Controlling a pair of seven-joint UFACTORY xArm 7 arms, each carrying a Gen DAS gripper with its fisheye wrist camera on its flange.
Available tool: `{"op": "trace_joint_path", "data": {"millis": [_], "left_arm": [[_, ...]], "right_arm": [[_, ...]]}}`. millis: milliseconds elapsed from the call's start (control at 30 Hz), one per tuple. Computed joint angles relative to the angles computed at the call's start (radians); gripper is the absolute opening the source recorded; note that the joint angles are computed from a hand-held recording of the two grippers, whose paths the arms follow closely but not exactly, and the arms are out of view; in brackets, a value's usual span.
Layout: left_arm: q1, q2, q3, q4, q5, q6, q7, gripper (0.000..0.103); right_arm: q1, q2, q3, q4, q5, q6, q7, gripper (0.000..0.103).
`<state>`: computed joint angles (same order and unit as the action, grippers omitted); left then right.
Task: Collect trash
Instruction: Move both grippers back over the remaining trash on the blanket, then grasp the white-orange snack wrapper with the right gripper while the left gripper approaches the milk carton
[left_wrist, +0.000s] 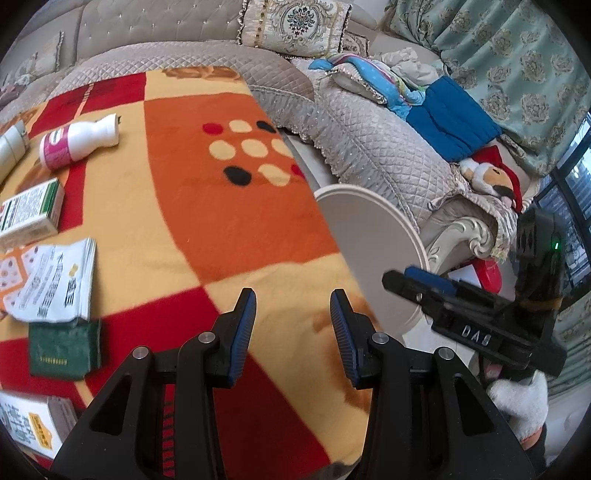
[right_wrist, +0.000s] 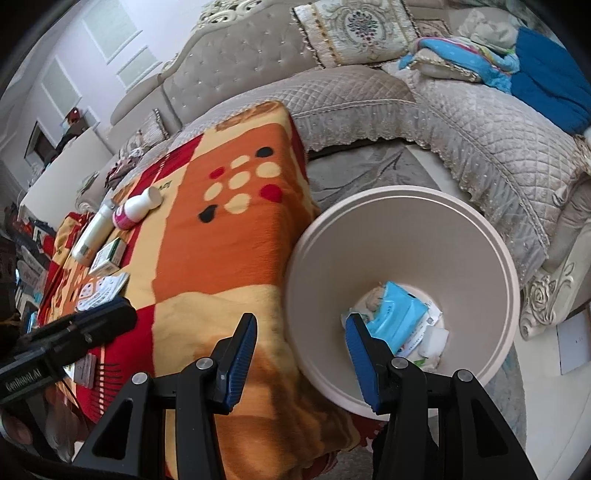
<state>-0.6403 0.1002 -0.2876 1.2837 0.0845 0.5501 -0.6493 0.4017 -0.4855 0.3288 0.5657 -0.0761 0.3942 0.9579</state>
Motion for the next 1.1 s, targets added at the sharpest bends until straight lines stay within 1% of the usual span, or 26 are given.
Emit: {"op": "trace_joint_path", "data": {"millis": [100, 233, 367, 500, 633, 767, 800, 867, 933, 967, 1100], "left_arm": [[0.005, -0.036, -0.005, -0.047, -0.033, 0.003, 0.019, 0.04], [0.017, -0.111, -0.01, -0.14, -0.075, -0.002, 0.036, 0.04], [0.031, -0.219, -0.009, -0.267, -0.151, -0.008, 0.066, 0.04], [0.049, -0.332, -0.001, -0.384, -0.193, 0.004, 0.076, 0.04], [0.071, -0.467, 0.028, -0.505, -0.243, 0.026, 0.079, 0.04], [0.117, -0.612, 0.055, -0.603, -0.243, 0.089, 0.074, 0.04], [0.126, -0.651, 0.067, -0.627, -0.246, 0.112, 0.079, 0.04], [0.148, -0.723, 0.088, -0.669, -0.248, 0.158, 0.09, 0.04], [0.177, -0.783, 0.097, -0.702, -0.24, 0.193, 0.093, 0.04], [0.204, -0.821, 0.102, -0.72, -0.227, 0.216, 0.089, 0.04], [0.268, -0.915, 0.127, -0.764, -0.211, 0.263, 0.091, 0.04]], "right_arm": [[0.006, 0.024, 0.007, 0.025, -0.004, -0.004, -0.004, 0.048], [0.014, 0.054, 0.01, 0.054, -0.006, -0.01, -0.007, 0.048], [0.015, 0.087, 0.019, 0.087, -0.019, -0.007, -0.005, 0.048], [0.022, 0.13, 0.027, 0.131, -0.038, -0.004, -0.006, 0.048], [0.038, 0.188, 0.036, 0.193, -0.062, 0.0, -0.014, 0.048], [0.06, 0.252, 0.039, 0.256, -0.087, 0.004, -0.022, 0.05], [0.067, 0.274, 0.04, 0.277, -0.093, 0.006, -0.025, 0.052], [0.082, 0.308, 0.037, 0.307, -0.103, 0.004, -0.027, 0.06], [0.101, 0.348, 0.033, 0.345, -0.11, 0.0, -0.035, 0.06], [0.113, 0.37, 0.031, 0.367, -0.113, 0.001, -0.042, 0.06], [0.165, 0.465, 0.02, 0.466, -0.113, 0.003, -0.092, 0.06]]}}
